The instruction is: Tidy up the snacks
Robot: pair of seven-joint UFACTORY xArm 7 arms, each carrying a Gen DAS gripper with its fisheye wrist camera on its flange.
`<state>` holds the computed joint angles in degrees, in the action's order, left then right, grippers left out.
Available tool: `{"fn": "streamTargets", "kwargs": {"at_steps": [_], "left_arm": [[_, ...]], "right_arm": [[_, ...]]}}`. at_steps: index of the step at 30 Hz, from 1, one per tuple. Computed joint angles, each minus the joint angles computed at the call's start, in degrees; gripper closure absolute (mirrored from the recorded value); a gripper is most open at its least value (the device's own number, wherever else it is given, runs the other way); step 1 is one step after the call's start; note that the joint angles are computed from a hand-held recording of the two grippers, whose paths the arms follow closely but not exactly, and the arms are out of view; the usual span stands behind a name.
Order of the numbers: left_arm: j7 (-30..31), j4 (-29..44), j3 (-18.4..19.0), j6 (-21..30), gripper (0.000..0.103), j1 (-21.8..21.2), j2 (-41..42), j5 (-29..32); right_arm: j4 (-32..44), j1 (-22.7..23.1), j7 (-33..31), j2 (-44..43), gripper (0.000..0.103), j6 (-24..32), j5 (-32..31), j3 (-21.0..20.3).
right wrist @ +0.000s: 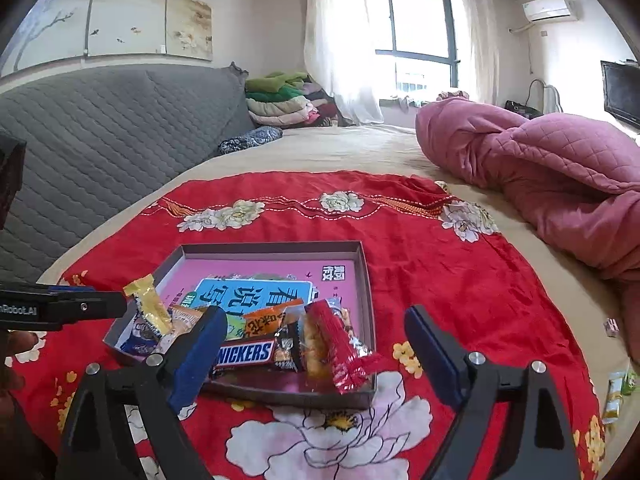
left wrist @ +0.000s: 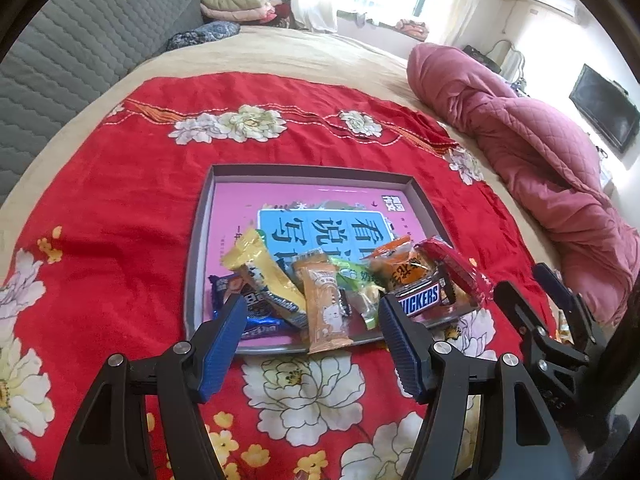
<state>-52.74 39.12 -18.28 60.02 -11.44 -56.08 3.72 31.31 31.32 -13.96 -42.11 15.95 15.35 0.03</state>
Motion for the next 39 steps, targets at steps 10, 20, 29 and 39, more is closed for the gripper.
{"fn": "streamTargets", "kwargs": {"at_steps": [10, 20, 29, 39], "left_arm": [[-1.59, -0.46, -1.16, 5.98, 0.033, -1.49, -2.73, -1.44], [-7.33, -1.87, -4.11, 12.08, 0.033, -4.31, -5.95, -4.63], [-8.56, -1.07, -5.39, 13.93, 0.033, -7.03, -3.99, -5.56], [-9.15, -0.41, -5.54, 15.11, 0.033, -7.33, -3.08, -4.1]], "right_arm": [[0.24, -5.57, 5.6, -5.7, 0.005, 11.36, -4.31, 5.28], [0.6, -6.66, 7.57, -9.59, 0.005, 22.14, -5.88, 6.7], [-1.51, -6.23, 6.74, -13.04, 0.005, 27.64, -6.08, 7.47], [-2.05, -6.39, 6.82, -13.6, 0.005, 27.47, -5.47, 7.18]]}}
